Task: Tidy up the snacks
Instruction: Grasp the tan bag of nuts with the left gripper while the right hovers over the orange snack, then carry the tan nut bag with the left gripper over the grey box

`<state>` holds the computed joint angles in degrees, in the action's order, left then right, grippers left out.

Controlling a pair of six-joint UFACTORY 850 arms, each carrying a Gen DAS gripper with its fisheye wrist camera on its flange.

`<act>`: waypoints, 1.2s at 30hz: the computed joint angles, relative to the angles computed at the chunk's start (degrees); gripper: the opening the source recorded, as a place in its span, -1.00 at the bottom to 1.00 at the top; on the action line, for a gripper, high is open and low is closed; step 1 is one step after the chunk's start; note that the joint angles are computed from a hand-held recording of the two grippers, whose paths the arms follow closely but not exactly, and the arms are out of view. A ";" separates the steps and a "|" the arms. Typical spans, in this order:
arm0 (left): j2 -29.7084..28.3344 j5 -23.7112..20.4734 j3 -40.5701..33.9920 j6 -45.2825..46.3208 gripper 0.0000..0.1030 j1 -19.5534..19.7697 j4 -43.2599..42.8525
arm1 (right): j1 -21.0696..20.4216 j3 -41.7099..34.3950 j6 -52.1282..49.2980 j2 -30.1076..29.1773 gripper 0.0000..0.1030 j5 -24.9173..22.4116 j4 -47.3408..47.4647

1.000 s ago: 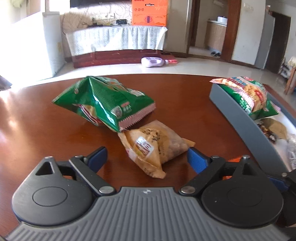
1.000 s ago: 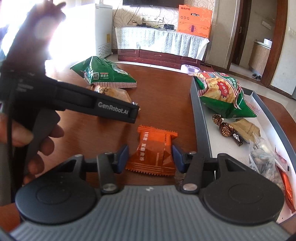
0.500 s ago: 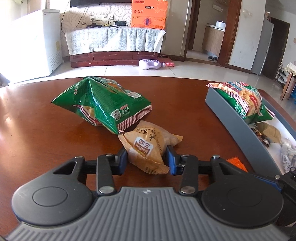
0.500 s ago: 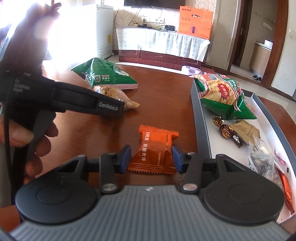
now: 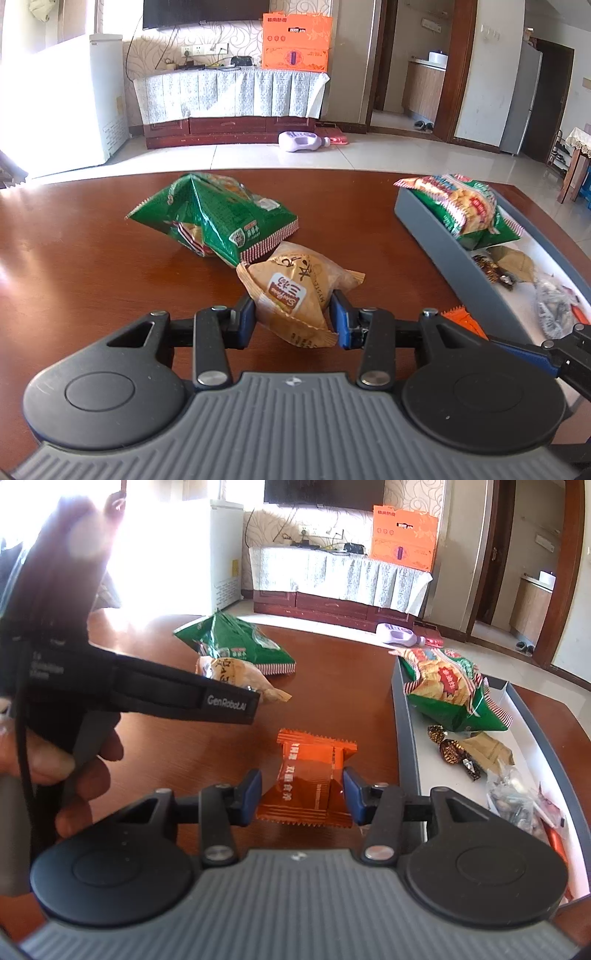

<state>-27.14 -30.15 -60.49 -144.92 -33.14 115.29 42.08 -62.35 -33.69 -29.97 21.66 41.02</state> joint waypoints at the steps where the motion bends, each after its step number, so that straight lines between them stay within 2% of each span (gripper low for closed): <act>1: 0.53 -0.82 0.38 0.81 -0.08 -0.47 -0.79 | 0.01 0.50 0.74 0.60 -0.02 0.12 -0.77; 12: 3.56 -2.23 0.42 6.36 -0.08 -4.17 -7.75 | -0.71 5.99 5.27 6.71 -0.03 3.11 -5.57; 16: 3.75 -2.48 -0.32 4.87 -0.07 -5.53 -6.73 | -1.15 7.48 5.09 8.29 -0.02 4.00 -5.52; 27: 0.54 -1.52 -6.06 8.01 -0.07 -7.92 -6.57 | -2.77 10.55 3.55 11.20 -0.02 6.15 -3.49; 36: -1.38 -0.30 -8.96 8.71 -0.07 -8.17 -7.41 | -3.69 11.17 3.60 11.85 -0.03 6.77 -2.85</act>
<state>-28.52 -30.45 -69.44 -136.21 -41.31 107.88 38.39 -51.18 -30.09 -18.13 28.44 38.17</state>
